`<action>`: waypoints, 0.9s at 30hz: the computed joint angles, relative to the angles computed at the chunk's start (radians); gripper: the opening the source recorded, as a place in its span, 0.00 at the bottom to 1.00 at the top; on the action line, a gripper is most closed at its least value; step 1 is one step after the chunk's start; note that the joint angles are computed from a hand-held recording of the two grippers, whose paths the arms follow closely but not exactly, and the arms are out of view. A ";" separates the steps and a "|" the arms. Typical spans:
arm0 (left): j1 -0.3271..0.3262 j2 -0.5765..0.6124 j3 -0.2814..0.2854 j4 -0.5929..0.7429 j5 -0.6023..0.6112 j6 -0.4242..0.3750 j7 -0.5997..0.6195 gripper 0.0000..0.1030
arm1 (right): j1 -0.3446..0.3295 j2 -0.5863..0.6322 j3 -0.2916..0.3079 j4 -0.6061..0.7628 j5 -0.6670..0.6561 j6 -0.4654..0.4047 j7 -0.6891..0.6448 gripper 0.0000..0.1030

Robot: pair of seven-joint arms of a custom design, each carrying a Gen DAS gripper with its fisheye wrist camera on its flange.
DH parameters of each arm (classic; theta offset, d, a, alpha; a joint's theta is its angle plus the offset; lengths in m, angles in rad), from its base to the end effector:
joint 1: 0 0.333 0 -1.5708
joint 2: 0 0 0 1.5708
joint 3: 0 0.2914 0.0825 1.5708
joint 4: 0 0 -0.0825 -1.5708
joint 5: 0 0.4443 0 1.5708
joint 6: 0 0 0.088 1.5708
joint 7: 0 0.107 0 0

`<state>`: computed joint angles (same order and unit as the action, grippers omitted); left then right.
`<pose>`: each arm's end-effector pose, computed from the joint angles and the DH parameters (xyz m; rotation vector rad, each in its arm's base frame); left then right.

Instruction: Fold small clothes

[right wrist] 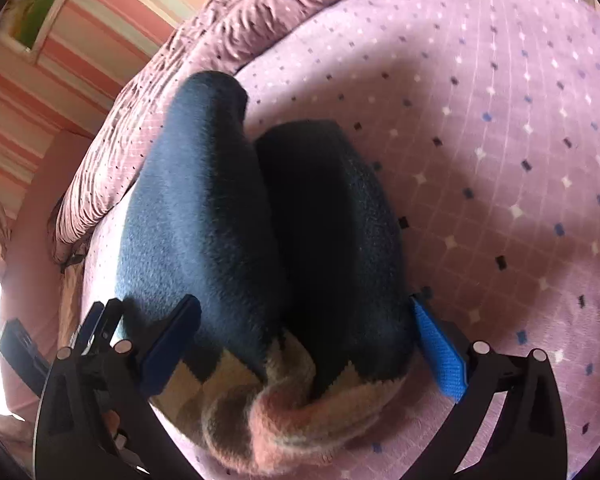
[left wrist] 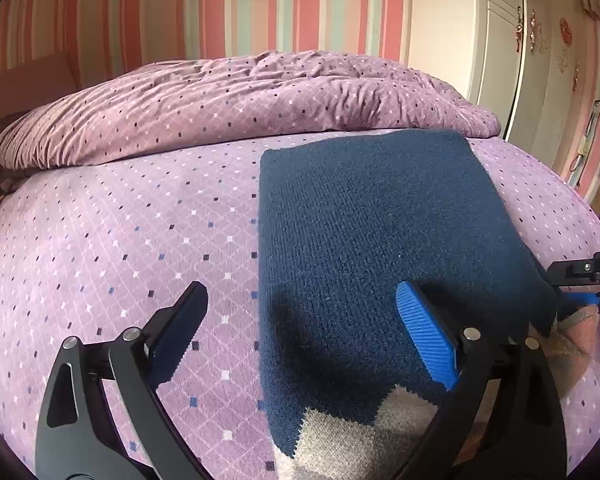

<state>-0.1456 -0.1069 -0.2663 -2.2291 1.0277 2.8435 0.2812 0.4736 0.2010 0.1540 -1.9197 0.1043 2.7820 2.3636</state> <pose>0.5278 -0.2816 0.4216 -1.6786 1.7198 -0.8525 0.5686 0.4011 0.4110 -1.5040 1.9642 0.0594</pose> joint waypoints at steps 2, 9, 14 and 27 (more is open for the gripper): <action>-0.001 0.004 -0.002 0.006 0.002 -0.018 0.000 0.95 | -0.013 0.012 0.008 0.009 0.042 -0.013 -0.027 0.98; -0.007 0.020 0.023 -0.004 -0.083 0.045 0.059 0.97 | -0.141 0.041 0.148 -0.016 0.527 0.024 -0.358 0.99; -0.011 0.063 0.036 -0.005 -0.243 0.137 0.185 0.97 | -0.089 0.104 0.111 0.059 0.517 -0.014 -0.414 0.98; -0.059 0.088 0.045 0.046 -0.242 0.090 0.084 0.56 | 0.011 0.116 0.032 0.117 0.229 0.000 -0.237 0.46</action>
<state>-0.2044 -0.0188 -0.2208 -2.1831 0.7862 2.9337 0.3651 0.4843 0.3169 0.1861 -1.8024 0.3338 2.7817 2.1269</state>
